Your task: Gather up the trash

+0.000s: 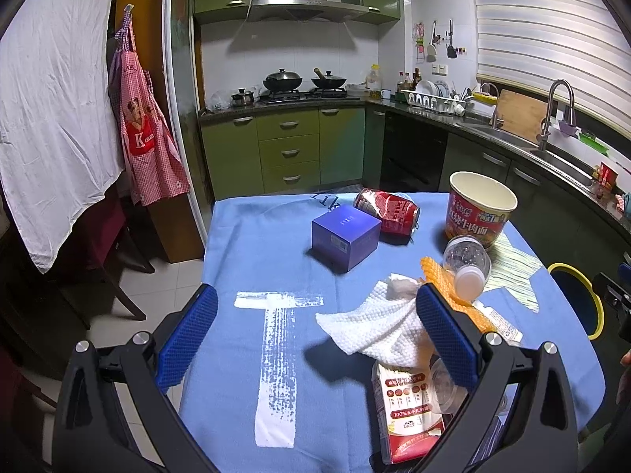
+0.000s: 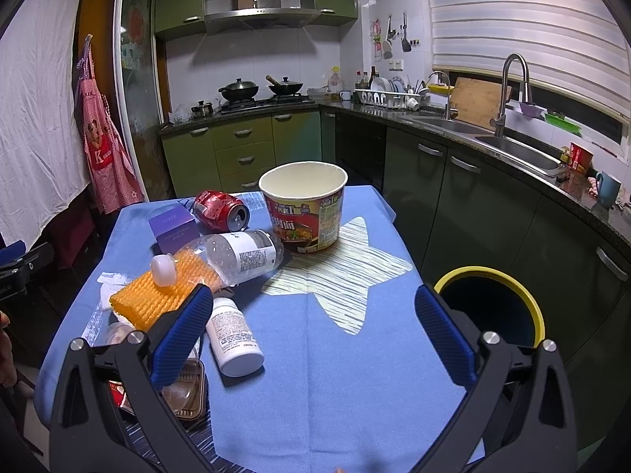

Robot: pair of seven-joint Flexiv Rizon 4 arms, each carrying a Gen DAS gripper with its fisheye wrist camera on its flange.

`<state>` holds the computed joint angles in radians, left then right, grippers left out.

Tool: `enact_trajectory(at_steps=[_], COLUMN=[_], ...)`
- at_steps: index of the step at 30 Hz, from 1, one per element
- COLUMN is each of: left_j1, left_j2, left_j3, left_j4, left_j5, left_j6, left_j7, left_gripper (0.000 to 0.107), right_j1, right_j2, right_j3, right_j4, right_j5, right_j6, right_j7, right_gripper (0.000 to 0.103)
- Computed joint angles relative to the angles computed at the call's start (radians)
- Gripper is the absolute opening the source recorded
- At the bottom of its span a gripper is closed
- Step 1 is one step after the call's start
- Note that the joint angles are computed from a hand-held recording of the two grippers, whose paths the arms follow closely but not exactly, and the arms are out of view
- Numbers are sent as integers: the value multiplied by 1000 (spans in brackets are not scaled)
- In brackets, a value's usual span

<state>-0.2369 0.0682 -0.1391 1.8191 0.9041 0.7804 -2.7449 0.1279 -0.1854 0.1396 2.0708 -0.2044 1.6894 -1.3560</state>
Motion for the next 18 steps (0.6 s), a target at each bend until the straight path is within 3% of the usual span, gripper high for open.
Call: enact_trajectory(at_steps=[18], left_j1=[2], left_j2=[1], left_j3=[0], left_j4=[2], left_j5=[-2], left_j6=[1], left_j7=[0], left_gripper=[99], right_j1=[16], right_j2=[2], right_j3=[-15], right_j4=[6], right_j5=[-11], right_j6=[0], right_j7=[11], right_gripper=[97])
